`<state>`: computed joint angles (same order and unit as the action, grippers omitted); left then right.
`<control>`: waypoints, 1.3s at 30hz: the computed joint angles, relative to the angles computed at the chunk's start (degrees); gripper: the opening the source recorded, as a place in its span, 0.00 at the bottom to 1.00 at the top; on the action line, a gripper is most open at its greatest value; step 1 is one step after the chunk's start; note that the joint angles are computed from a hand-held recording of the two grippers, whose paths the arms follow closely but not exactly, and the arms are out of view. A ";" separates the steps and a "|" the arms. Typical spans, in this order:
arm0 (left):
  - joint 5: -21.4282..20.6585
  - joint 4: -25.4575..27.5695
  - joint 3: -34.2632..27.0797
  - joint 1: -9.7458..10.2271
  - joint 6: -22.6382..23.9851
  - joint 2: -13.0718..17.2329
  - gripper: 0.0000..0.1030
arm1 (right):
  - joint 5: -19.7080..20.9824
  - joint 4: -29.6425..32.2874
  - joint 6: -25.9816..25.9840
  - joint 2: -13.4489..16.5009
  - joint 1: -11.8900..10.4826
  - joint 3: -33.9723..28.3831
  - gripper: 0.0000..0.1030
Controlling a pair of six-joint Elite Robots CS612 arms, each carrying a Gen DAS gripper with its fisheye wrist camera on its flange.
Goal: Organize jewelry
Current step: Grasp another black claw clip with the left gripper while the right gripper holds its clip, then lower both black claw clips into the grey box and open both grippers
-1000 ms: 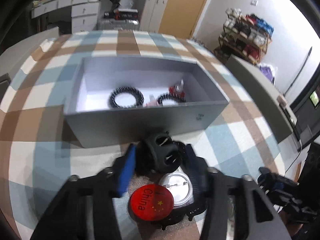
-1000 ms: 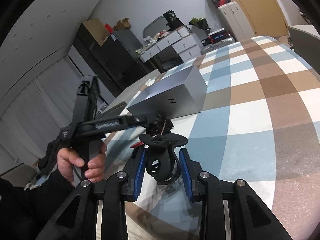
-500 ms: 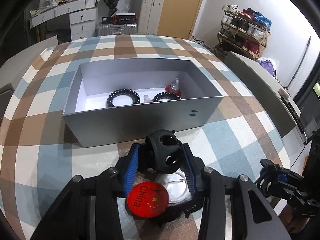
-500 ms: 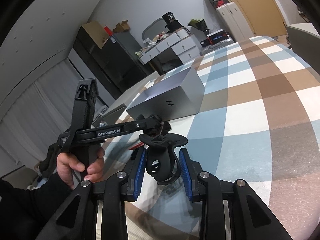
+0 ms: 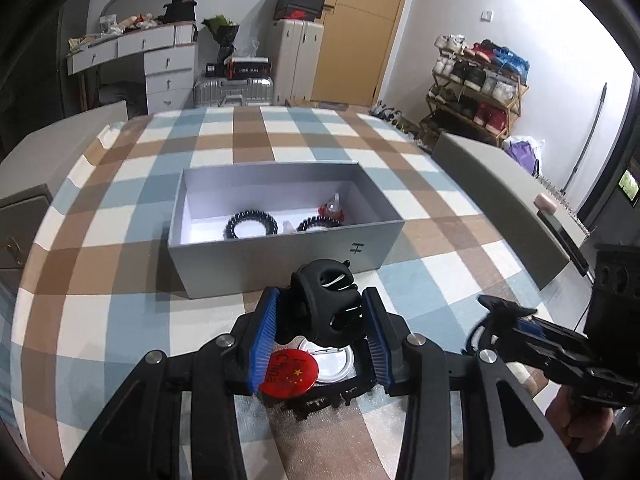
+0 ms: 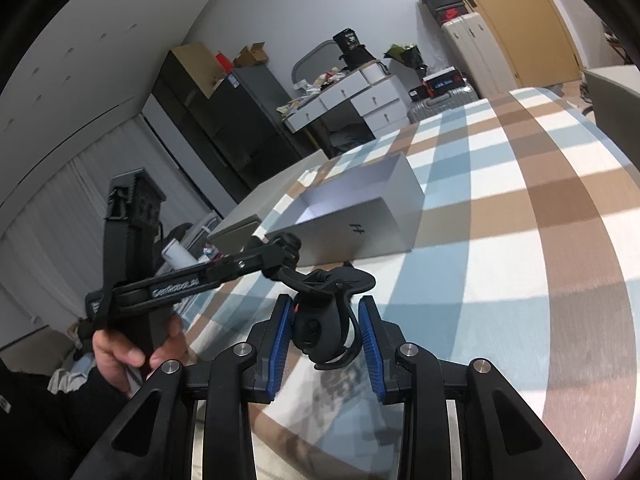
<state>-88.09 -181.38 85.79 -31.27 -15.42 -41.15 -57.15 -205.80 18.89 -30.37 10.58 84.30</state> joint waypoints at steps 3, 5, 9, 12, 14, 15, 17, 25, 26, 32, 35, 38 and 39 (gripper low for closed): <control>0.32 -1.60 0.32 0.00 0.46 -0.14 0.35 | 0.24 0.93 -0.96 0.00 0.20 -1.41 0.32; -0.10 -1.97 0.21 0.21 0.45 -0.18 0.35 | 0.66 1.46 -1.33 0.16 0.31 -2.65 0.32; -0.33 -2.52 -0.43 0.74 0.59 -0.10 0.35 | 0.80 3.02 -2.25 0.55 0.67 -5.22 0.32; -0.39 -2.79 -1.27 1.16 0.80 0.23 0.35 | 0.64 4.09 -3.32 0.97 0.91 -7.36 0.32; -0.47 -3.04 -1.91 1.45 0.94 0.57 0.35 | 0.60 4.87 -3.57 1.47 1.04 -9.14 0.32; -0.59 -3.02 -2.24 1.60 0.99 0.74 0.35 | 0.69 5.36 -3.63 1.78 1.10 -10.11 0.32; -1.05 -3.00 -3.09 1.95 1.08 1.21 0.35 | 0.68 6.50 -3.89 2.42 1.23 -12.22 0.32; -3.35 -1.93 -6.35 3.17 0.27 2.94 0.35 | 0.54 12.29 -5.46 4.96 1.72 -19.91 0.32; -3.70 -1.50 -6.84 3.32 0.09 3.18 0.35 | 0.67 12.91 -5.76 5.16 1.74 -20.46 0.32; -4.69 0.50 -8.75 3.69 0.44 4.08 0.35 | 0.07 16.58 -8.34 6.47 2.10 -23.86 0.31; -5.02 1.63 -9.65 3.80 0.78 4.50 0.35 | -0.34 18.52 -8.41 7.15 2.09 -25.39 0.31; -5.43 2.26 -10.79 3.95 1.50 5.29 0.35 | -0.77 19.98 -8.38 7.69 2.01 -26.39 0.31; -5.41 2.52 -11.09 3.98 1.46 5.51 0.35 | -1.17 20.40 -8.44 7.80 2.00 -26.59 0.32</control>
<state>-93.50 -178.86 74.70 -27.30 -13.96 -35.64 -58.32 -185.40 10.45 -22.57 12.58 57.71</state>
